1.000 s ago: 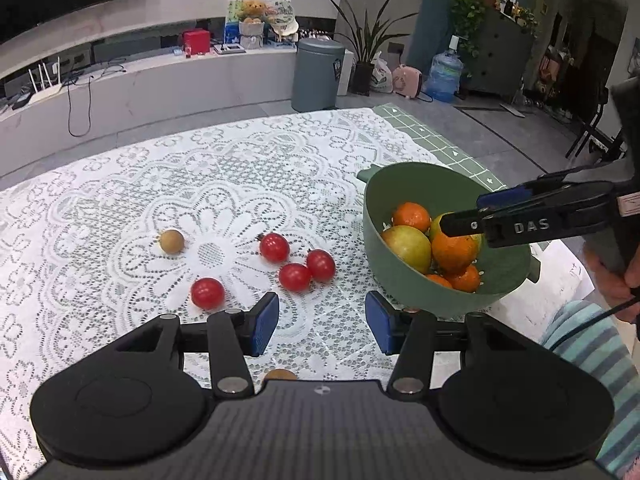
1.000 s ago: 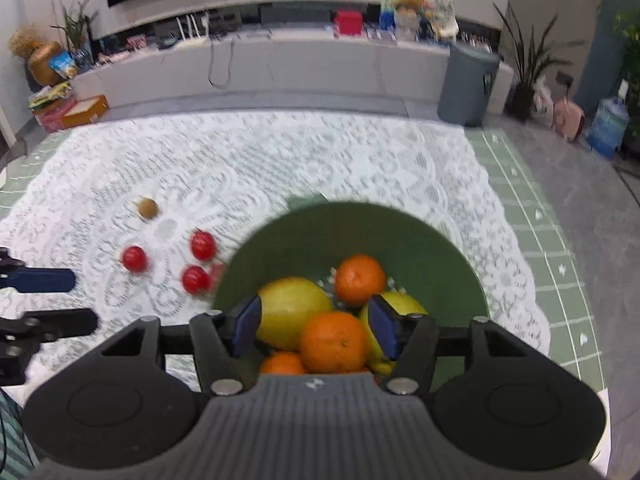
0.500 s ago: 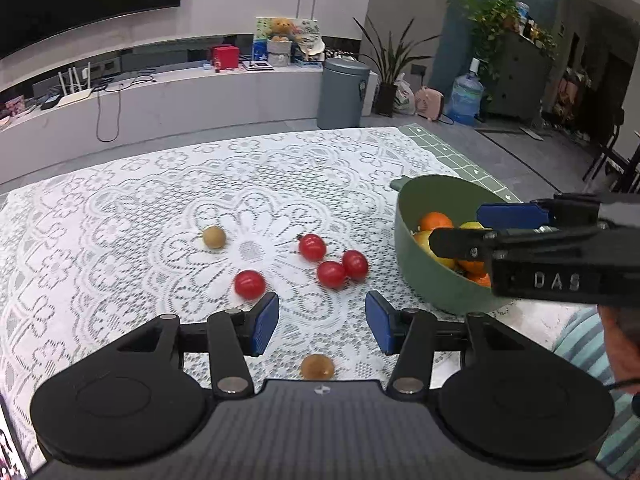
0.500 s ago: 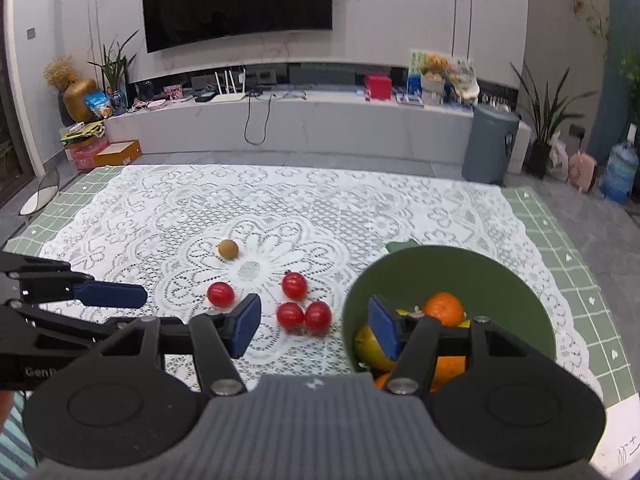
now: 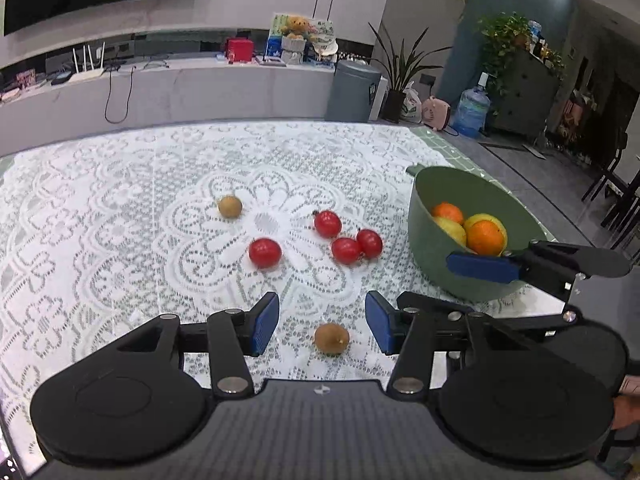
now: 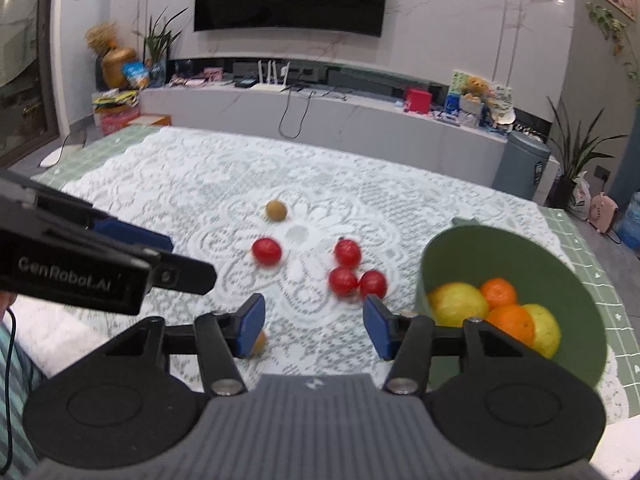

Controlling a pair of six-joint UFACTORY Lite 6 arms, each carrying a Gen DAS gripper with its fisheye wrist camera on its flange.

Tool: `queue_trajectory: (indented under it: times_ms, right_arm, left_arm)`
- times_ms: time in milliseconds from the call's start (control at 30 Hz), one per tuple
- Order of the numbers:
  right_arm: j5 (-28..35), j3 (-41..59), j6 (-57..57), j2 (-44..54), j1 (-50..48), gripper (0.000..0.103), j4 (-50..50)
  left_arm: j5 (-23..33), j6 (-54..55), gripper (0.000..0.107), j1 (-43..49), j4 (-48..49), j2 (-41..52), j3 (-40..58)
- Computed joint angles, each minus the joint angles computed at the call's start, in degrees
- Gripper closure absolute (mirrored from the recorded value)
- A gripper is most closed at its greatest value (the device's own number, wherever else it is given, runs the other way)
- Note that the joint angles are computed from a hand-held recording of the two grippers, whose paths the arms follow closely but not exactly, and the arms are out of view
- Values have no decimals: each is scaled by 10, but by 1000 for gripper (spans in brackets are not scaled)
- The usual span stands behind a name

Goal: Organize fruits
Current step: 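Withdraw both grippers from the colander toward the kiwis and tomatoes, then grasp a brown kiwi with the right gripper while the left gripper grasps a cherry tomato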

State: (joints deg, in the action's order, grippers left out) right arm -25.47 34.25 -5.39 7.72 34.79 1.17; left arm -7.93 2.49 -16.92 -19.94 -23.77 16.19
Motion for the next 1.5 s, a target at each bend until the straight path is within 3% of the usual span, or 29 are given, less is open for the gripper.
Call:
queue_trajectory:
  times_ms: [233,367,600,733,867,1100,1267,1500]
  right_arm:
    - [-14,31,-8,65,4,59,-10]
    - [-19,63,-49,107,8,60,22]
    - [5,101,107,142,-9,63,-135]
    - [12,127,157,170,-6,64,-184]
    - [23,155,193,200,-1,71,-219]
    - [29,187,269,234,-6,79,-291]
    - [21,185,275,233,-12,80,-302]
    - [17,201,151,233,-17,80,-182]
  left_arm:
    - [-27,-125,48,15,126,71,15]
    - [-44,-91,48,26,93,112,28]
    - [-55,-201,49,82,227,169,53]
    - [-61,-234,49,106,270,193,61]
    - [-69,-264,49,120,305,207,63]
    - [-81,-240,49,114,290,228,75]
    - [-94,-239,49,111,292,257,97]
    - [-105,-139,49,92,200,315,156]
